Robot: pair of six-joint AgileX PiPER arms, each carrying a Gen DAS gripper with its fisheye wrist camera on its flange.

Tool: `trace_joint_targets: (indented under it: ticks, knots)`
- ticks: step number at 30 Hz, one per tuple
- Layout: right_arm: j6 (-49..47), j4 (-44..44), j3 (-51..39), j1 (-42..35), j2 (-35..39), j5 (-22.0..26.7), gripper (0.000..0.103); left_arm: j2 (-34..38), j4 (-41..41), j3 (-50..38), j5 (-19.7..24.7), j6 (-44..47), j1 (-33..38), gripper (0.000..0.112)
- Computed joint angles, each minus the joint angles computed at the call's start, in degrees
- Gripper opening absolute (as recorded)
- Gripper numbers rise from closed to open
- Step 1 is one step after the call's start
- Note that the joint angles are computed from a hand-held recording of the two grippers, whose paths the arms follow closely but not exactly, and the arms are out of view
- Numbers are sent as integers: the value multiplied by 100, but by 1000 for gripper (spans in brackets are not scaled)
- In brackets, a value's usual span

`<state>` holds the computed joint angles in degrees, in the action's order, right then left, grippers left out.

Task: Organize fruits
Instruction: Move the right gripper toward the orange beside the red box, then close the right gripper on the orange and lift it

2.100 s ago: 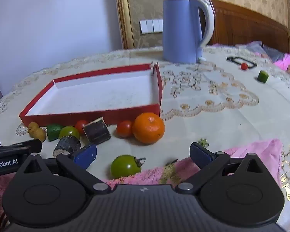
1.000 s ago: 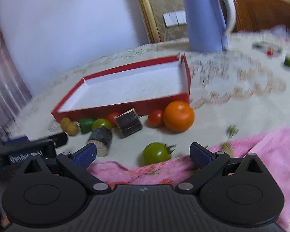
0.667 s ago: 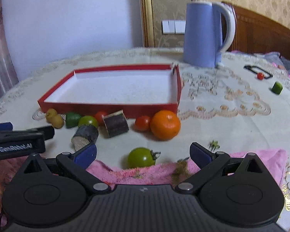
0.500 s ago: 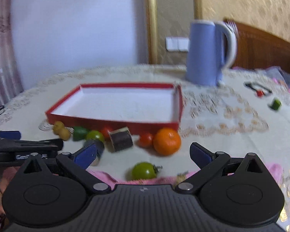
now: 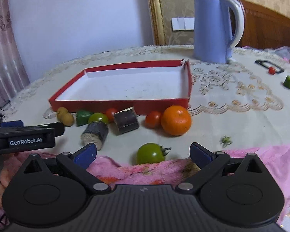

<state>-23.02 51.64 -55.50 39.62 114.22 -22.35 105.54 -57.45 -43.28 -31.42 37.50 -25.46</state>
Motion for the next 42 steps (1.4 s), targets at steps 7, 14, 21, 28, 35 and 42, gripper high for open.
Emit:
trace_joint_targets:
  ticks: [7,14,21,28,35,42]
  knots:
    - [-328,347,60,37,-62,-396,103,-1,46,9,13,-44,19,103]
    - [-214,128,-36,-157,2,-21,103,70,95,-4,-44,-40,36,103]
    - [363,-559,382,-372,-117,-388,103,149,410,-102,235,-319,523,103]
    - [711,-1079,416,-592,-104,-315,103,271,535,-208,393,-293,665,103]
    - [641,-1257,245,-594,-71,-187,87,417,611,-333,521,-262,746,103]
    - [117,-923,-119,-753,83,140,82,556,503,-479,591,-61,729,103]
